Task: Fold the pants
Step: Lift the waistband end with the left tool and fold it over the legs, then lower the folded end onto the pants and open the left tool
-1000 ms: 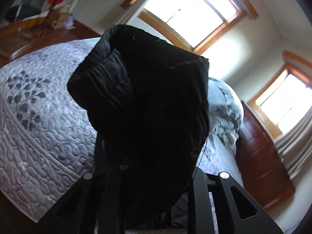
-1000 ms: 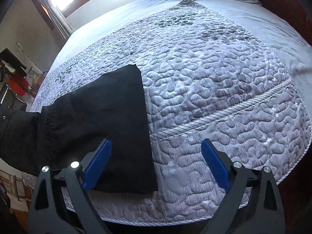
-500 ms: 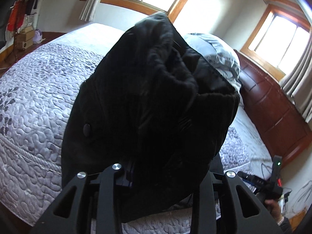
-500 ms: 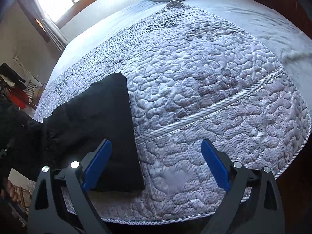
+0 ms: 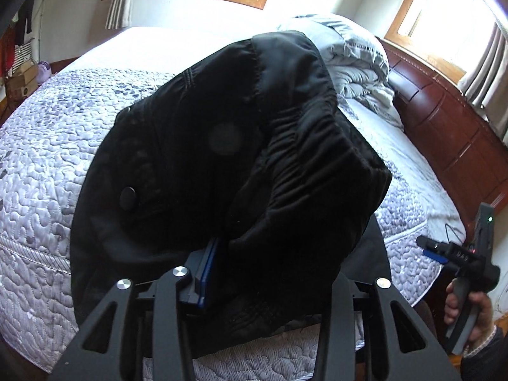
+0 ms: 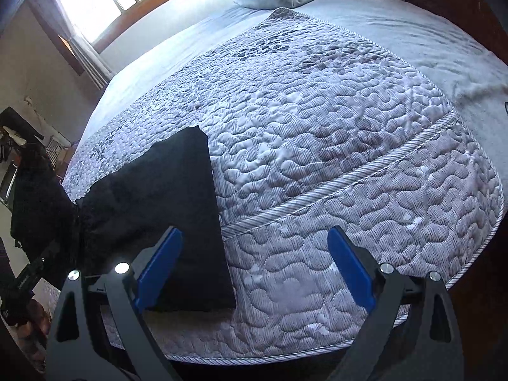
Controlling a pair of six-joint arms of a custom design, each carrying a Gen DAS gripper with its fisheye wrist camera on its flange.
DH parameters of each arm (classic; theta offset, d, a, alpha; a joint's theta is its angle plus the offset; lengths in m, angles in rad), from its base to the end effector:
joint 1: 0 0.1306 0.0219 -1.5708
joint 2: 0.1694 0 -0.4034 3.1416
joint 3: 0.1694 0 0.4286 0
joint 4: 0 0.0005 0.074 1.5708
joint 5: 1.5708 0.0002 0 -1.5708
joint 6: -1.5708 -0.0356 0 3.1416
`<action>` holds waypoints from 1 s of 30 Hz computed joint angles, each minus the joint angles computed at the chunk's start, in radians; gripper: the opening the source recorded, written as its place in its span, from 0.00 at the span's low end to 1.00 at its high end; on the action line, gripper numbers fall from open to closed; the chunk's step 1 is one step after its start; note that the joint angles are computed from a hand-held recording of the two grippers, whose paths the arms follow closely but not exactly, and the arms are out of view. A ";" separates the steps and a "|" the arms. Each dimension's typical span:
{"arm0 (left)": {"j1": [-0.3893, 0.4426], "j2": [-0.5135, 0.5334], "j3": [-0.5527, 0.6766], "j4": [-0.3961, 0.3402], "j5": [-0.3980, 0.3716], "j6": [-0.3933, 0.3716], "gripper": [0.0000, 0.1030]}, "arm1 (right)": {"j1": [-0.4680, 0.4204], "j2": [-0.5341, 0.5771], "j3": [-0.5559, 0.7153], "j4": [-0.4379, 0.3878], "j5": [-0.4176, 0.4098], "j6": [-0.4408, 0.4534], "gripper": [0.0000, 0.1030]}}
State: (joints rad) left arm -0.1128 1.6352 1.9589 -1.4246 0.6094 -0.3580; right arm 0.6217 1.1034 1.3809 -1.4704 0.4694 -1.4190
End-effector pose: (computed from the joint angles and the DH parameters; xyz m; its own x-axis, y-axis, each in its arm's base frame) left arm 0.5623 -0.0847 0.5673 -0.7072 0.3693 -0.6029 0.6381 0.7006 -0.3193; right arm 0.2978 0.1930 0.5353 -0.4936 0.7309 -0.4714 0.6888 0.6594 0.3011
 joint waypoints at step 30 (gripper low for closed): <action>0.134 -0.013 -0.062 -0.057 -0.104 -0.016 0.96 | -0.038 0.123 0.101 0.394 -0.230 0.205 0.93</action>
